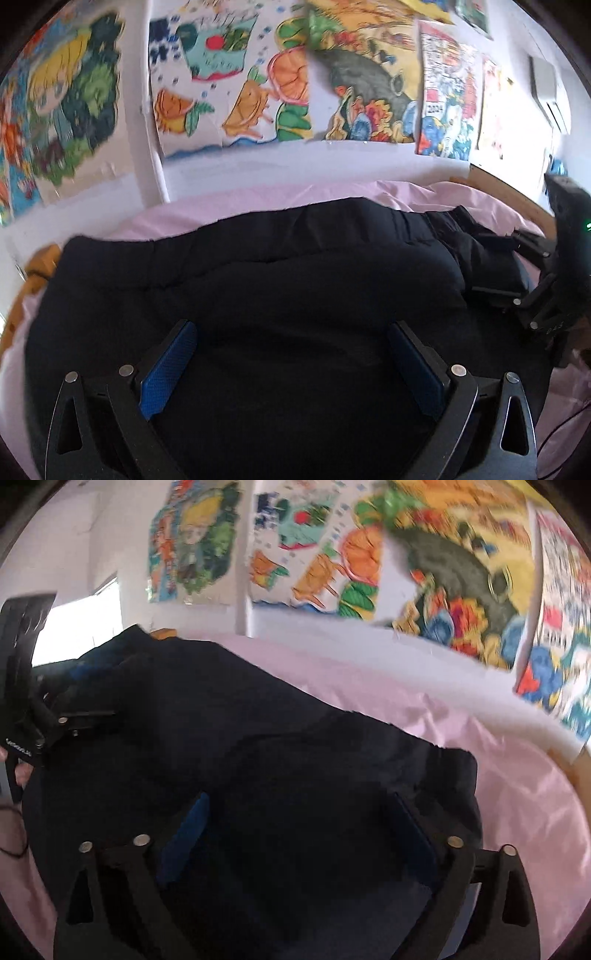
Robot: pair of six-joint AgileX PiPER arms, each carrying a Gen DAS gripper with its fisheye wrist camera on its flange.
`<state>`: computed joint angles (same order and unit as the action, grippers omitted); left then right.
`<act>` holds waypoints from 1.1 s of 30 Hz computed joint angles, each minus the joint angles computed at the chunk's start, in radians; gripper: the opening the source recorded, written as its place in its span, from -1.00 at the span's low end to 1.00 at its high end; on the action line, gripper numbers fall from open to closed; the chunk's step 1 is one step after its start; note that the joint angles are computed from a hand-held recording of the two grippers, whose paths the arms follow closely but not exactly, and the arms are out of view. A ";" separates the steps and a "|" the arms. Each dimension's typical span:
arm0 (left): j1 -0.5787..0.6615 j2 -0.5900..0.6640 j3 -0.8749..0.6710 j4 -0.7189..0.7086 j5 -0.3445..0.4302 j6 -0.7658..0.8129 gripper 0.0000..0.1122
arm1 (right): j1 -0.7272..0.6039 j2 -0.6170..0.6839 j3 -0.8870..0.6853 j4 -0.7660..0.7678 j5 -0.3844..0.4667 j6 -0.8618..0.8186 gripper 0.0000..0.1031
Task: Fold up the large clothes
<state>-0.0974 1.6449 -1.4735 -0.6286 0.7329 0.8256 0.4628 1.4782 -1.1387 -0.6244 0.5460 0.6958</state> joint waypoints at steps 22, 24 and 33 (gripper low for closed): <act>-0.050 0.114 -0.083 0.068 -0.040 -0.082 0.84 | -0.154 0.157 -0.005 0.292 -0.223 -0.204 0.98; -0.051 0.112 -0.078 0.073 -0.046 -0.080 0.84 | -0.135 0.156 0.002 0.175 -0.219 -0.089 0.98; 0.011 0.076 -0.082 0.001 0.053 -0.031 0.84 | -0.157 0.069 0.018 0.372 -0.172 -0.243 0.98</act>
<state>-0.0868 1.7213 -1.5560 -0.6281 0.7855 0.7944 0.3057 1.5475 -1.1211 -0.2528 0.3735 0.4528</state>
